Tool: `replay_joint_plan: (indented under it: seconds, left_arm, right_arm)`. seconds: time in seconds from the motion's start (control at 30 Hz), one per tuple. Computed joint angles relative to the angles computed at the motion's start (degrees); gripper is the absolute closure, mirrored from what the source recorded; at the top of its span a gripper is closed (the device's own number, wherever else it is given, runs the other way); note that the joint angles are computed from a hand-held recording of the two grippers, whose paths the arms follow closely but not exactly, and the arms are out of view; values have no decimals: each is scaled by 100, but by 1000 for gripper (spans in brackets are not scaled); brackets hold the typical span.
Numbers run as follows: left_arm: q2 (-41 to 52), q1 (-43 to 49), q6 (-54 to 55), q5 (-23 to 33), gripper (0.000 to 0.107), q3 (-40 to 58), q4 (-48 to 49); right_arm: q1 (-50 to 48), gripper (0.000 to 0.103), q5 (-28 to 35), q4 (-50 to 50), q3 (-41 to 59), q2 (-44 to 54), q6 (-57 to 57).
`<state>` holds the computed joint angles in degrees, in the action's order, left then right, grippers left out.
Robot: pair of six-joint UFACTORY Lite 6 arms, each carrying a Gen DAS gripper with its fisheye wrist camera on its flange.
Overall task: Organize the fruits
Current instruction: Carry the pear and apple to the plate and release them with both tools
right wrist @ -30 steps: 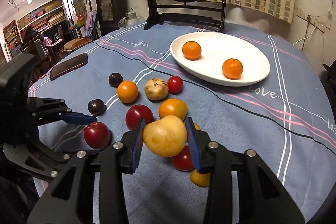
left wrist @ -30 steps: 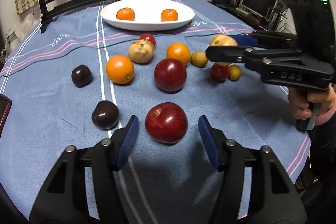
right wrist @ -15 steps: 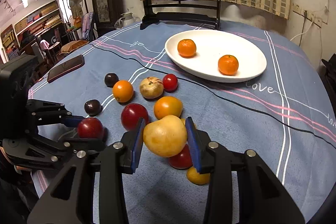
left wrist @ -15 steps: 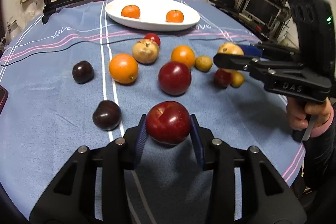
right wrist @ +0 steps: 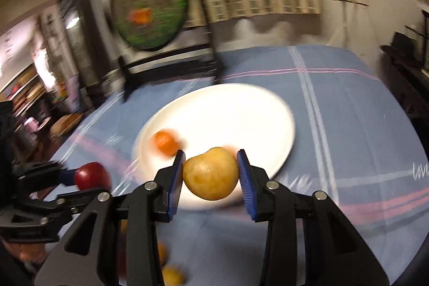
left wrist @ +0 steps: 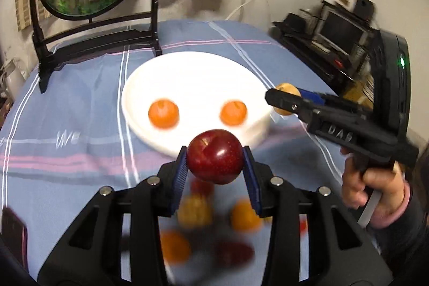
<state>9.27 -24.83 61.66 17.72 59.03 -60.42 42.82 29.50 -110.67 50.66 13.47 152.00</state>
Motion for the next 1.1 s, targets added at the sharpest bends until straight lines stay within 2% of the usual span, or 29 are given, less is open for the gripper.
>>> replay_joint_plan:
  seconds: [0.1,0.2,0.27,0.33,0.4,0.43,0.5,0.53,0.6,0.67,0.7,0.73,0.83,0.9,1.0,1.03,1.1]
  left_arm:
    - [1495,-195,-1799,-53,67,1643,1707]
    - [2488,-370,-3598,150,67,2781,3485]
    - [2939,-486,-4538,306,67,3279,4380]
    - [3083,-529,-4642,329,66,3368,4469]
    - [3203,-581,-4965,334,65,3429,4847]
    - [3198,-602,-5024,280,63,3394,4935]
    - [3081,-591,-4631,204,44,3256,4580]
    - [2893,-592,-4548,83,39,3035,4490]
    - [2252,-593,-4690,-344,22,2310,4659]
    - [1541,-563,-4911,-710,16,1557,4974]
    - [1050,-534,-5339,-902,11,1046,5443]
    - [655,-494,-5604,-1008,10,643,5738]
    - [-549,-259,-6058,-1122,8,-560,6155]
    - [-1513,-14,-5582,-1265,7,-1567,5621]
    - [-3265,212,-3803,-1418,6,-3252,3882]
    - [-3865,286,-3403,-1409,6,-3777,3579]
    - [-5064,417,-3213,-1096,6,-4698,3690]
  right_arm:
    - [-960,64,-830,-415,928,909,145]
    - [-1448,64,-1461,319,1787,1627,-749]
    - [-1586,64,-1666,1270,2223,2001,-1828]
    - [-1632,63,-1726,2086,2486,2251,-2751]
    - [-1632,63,-1833,2388,2567,2376,-3075]
    - [-1631,63,-1875,2845,2653,2436,-3513]
    - [-1604,57,-1921,3041,2656,2439,-3723]
    - [-1568,57,-1880,2795,2544,2310,-3468]
    - [-1426,57,-1717,2055,2138,1926,-2660]
    - [-1155,57,-1472,1217,1495,1312,-1714]
    - [-964,50,-1292,882,1142,971,-1319]
    - [-711,41,-1032,689,773,608,-1040]
    - [147,41,-275,561,-231,-364,-470]
    - [583,41,-54,840,-601,-718,-447]
    - [1719,41,510,1258,-1312,-1225,-63]
    - [2011,41,666,1460,-1416,-1255,-30]
    - [2737,41,1068,1883,-1600,-1247,136]
